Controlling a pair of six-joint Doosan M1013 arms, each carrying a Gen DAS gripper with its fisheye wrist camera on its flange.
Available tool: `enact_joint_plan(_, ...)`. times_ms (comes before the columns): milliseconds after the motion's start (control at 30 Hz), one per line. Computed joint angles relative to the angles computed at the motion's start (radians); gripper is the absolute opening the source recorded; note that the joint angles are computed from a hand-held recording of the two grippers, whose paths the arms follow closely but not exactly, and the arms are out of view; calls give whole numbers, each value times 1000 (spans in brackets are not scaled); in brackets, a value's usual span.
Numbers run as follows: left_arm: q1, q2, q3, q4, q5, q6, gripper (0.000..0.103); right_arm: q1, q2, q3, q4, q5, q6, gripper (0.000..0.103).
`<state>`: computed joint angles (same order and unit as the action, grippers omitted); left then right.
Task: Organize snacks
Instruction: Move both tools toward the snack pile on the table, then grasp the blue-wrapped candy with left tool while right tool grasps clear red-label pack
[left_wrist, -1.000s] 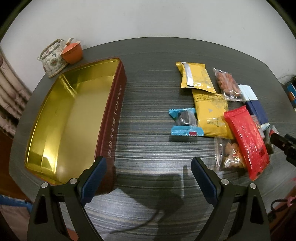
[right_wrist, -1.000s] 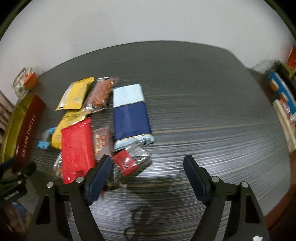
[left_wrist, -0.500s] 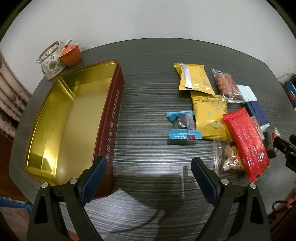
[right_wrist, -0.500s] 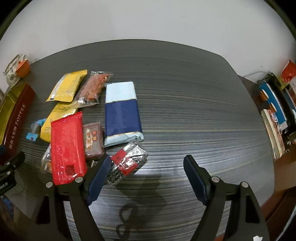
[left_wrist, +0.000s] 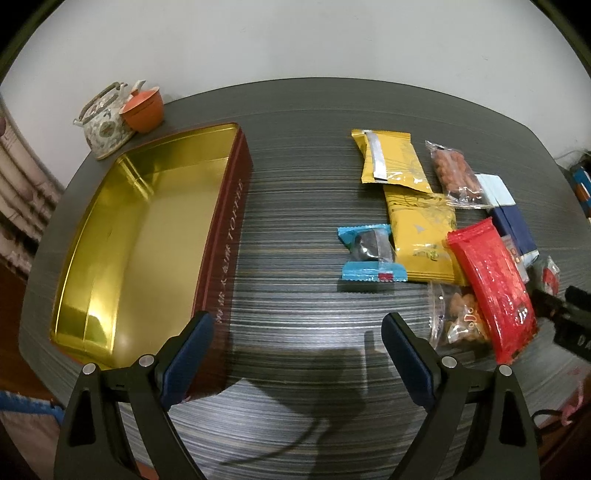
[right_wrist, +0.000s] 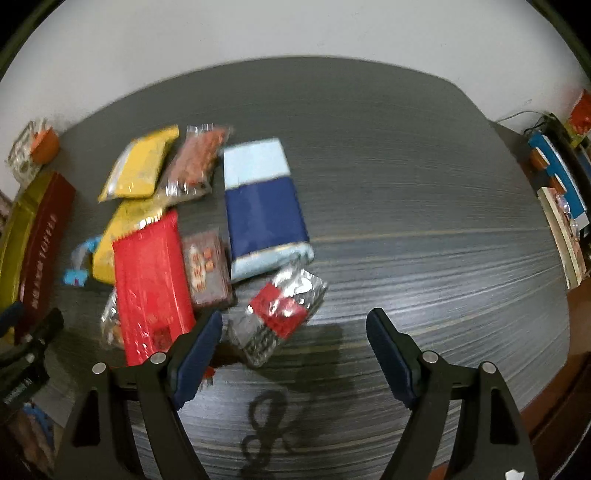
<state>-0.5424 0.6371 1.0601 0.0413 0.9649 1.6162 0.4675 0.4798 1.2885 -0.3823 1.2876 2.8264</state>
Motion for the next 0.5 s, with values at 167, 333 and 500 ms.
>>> enact_joint_plan(167, 0, 3, -3, -3, 3, 3, 92, -4, -7, 23, 12, -20, 0, 62)
enact_joint_plan(333, 1, 8, -12, -10, 12, 17, 92, -13, -19, 50, 15, -59, -6, 47)
enact_joint_plan(500, 5, 16, -29, -41, 24, 36, 92, -17, -31, 75, -23, -90, -8, 32)
